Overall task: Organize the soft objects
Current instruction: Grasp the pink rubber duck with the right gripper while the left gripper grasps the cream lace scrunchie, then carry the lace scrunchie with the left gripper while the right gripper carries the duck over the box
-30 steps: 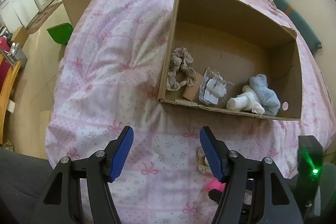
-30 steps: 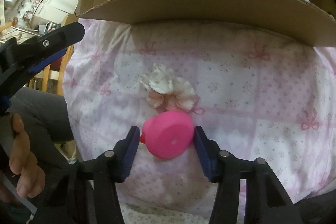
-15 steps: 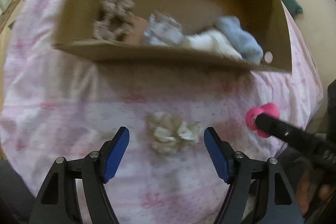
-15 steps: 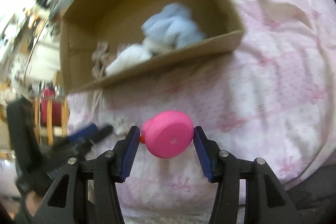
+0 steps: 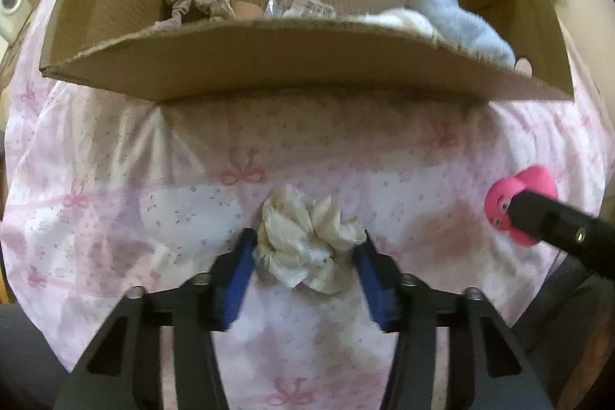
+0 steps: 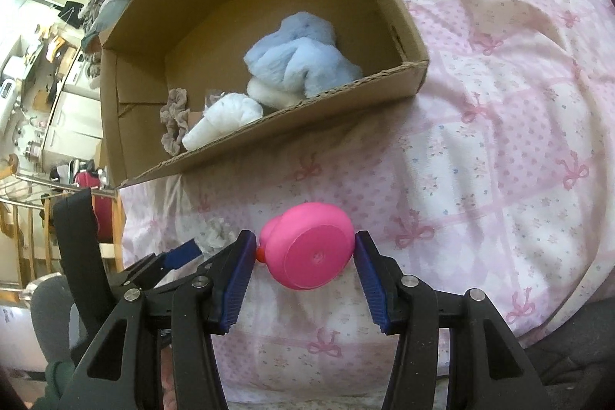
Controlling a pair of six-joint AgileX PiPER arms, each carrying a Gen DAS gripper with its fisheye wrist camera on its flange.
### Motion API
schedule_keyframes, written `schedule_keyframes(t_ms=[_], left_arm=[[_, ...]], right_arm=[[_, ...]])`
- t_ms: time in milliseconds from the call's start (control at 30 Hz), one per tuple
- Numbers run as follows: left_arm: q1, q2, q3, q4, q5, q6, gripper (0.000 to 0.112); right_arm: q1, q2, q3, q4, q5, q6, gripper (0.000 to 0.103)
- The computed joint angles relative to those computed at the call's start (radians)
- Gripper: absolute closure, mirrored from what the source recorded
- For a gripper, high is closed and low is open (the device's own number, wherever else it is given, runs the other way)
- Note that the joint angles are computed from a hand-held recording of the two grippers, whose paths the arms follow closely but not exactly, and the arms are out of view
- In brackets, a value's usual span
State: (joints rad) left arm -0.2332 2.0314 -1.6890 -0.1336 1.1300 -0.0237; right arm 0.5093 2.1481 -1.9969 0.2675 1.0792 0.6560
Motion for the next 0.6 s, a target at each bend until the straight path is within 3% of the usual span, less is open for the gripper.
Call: schedule_keyframes(t_ms=[67,167,600], left_arm=[[0.007,-0.006,0.007,-0.003,0.001,-0.004,0.085],[0.028,-0.012,0.013,-0.018,0.009,-0.014,0.095],[0.101,-0.079,0.086,0.096,-0.015,-0.126,0.098]], right_arm=[[0.004,0.021,-0.032,0.002,0.019,0.000,0.048],[0.009,0.047,-0.073,-0.002,0.045,0.001,0.047],[0.021,0.073,-0.108,-0.014,0.063,-0.002,0.048]])
